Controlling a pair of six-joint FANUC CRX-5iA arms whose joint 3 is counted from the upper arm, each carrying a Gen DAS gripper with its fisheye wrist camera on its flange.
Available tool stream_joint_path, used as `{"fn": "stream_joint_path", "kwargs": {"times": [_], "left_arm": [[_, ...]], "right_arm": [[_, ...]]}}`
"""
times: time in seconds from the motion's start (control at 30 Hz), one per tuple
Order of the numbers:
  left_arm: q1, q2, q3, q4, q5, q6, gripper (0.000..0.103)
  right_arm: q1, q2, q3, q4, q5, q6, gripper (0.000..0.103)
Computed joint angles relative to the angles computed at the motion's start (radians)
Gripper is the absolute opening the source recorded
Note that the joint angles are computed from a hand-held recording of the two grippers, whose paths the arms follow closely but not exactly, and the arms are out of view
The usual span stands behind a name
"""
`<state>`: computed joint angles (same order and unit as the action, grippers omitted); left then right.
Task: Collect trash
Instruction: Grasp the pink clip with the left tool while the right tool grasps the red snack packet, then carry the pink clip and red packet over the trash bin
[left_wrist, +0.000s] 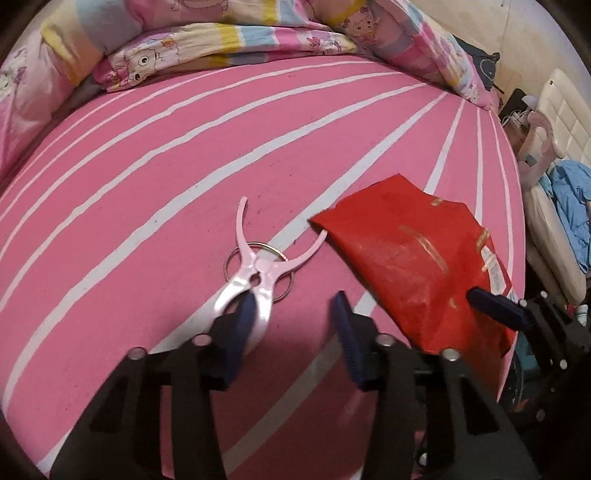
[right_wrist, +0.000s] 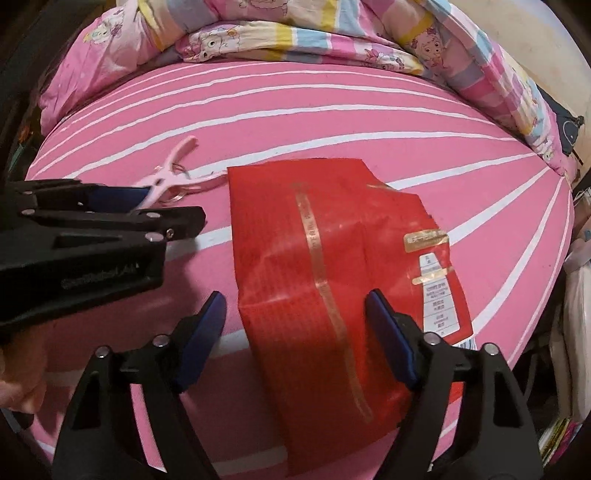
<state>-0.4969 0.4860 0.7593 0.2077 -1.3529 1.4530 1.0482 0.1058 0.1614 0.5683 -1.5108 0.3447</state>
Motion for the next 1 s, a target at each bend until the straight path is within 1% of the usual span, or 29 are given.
{"fn": "stream_joint_path", "kwargs": {"times": [0.03,0.07,0.1,0.13,0.17,0.27,0.33,0.43,0.5,0.63,0.83,0.9,1.0], "left_arm": [[-0.002,-0.001,-0.003,-0.004,0.006,0.0,0.031],[-0.006,-0.002,-0.003,-0.012,0.008,-0.001,0.028],[-0.006,-0.007,-0.009,-0.014,0.012,-0.003,0.021],[-0.006,-0.008,-0.011,-0.007,0.01,-0.007,0.011],[-0.005,-0.007,-0.011,0.004,0.005,-0.013,0.009],[-0.013,-0.017,-0.018,-0.007,0.011,-0.027,0.008],[-0.017,-0.023,-0.022,-0.013,0.012,-0.026,0.008],[-0.016,-0.042,-0.046,0.003,0.022,-0.029,0.008],[-0.017,-0.062,-0.065,0.004,0.033,-0.027,0.008],[-0.013,-0.098,-0.107,0.021,0.051,-0.013,0.008],[0.0,-0.183,-0.208,0.056,0.094,0.01,0.008],[0.006,-0.227,-0.261,0.081,0.115,0.013,0.008],[0.002,-0.275,-0.309,0.088,0.127,0.023,0.008]], "right_arm": [[0.002,-0.009,-0.01,0.004,0.01,-0.006,0.064],[0.003,-0.009,-0.01,0.004,0.016,-0.001,0.058],[0.001,-0.006,-0.004,0.005,0.016,0.007,0.05],[0.006,0.0,0.002,0.01,0.011,0.013,0.046],[0.01,0.006,0.008,0.019,0.006,0.024,0.037],[0.014,0.004,0.013,0.019,0.013,0.018,0.023],[0.019,-0.004,0.007,0.025,0.017,-0.001,0.021],[0.034,-0.018,-0.003,0.05,0.019,-0.03,0.016],[0.046,-0.029,-0.009,0.07,0.017,-0.051,0.008],[0.06,-0.047,-0.015,0.085,0.019,-0.075,0.006],[0.107,-0.083,-0.048,0.147,0.01,-0.136,0.004],[0.132,-0.101,-0.061,0.167,0.003,-0.153,0.004],[0.176,-0.13,-0.076,0.189,-0.022,-0.174,0.004]]}}
